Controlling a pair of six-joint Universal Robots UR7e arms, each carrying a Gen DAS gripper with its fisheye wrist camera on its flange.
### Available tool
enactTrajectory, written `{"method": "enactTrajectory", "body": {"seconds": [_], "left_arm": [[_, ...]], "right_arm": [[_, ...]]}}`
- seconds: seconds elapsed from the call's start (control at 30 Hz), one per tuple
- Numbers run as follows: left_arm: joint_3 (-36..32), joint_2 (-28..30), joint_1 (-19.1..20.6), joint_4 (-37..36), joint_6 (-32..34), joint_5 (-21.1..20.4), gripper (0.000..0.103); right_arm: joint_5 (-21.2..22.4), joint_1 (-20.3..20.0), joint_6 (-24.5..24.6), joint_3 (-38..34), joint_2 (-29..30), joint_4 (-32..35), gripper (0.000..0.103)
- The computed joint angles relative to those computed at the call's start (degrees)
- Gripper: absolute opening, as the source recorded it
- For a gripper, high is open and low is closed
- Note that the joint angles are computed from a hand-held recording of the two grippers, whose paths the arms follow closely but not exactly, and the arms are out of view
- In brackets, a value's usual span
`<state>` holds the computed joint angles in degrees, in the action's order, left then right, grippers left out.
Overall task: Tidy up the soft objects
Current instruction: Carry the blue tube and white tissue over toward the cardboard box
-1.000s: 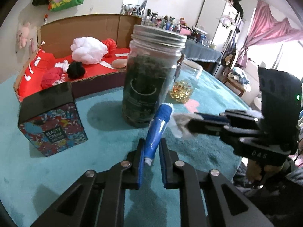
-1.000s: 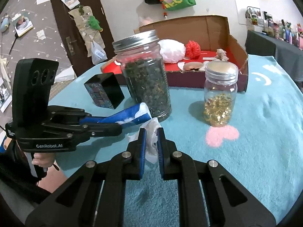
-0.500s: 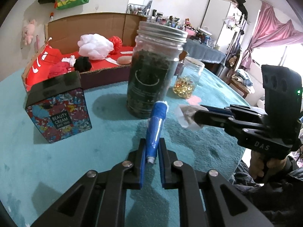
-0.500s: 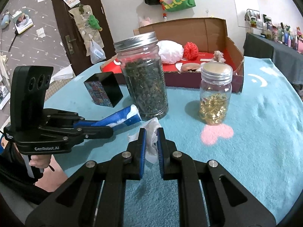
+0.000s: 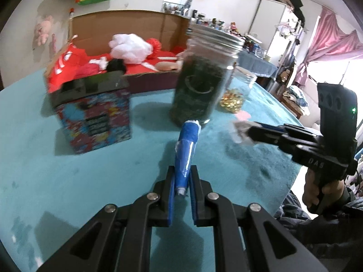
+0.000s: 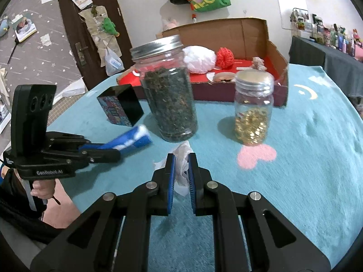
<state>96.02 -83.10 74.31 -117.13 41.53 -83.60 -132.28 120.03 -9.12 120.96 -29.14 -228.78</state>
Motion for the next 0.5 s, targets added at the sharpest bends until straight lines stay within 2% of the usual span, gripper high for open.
{"method": "enactTrajectory", "body": {"seconds": [0.5], "left_arm": [[-6.2,1.1,4.2,-3.1,-2.1,6.6,0.012]], "right_arm": [[-3.3,-2.2,2.3,6.5,-4.5,-5.3,0.011]]}}
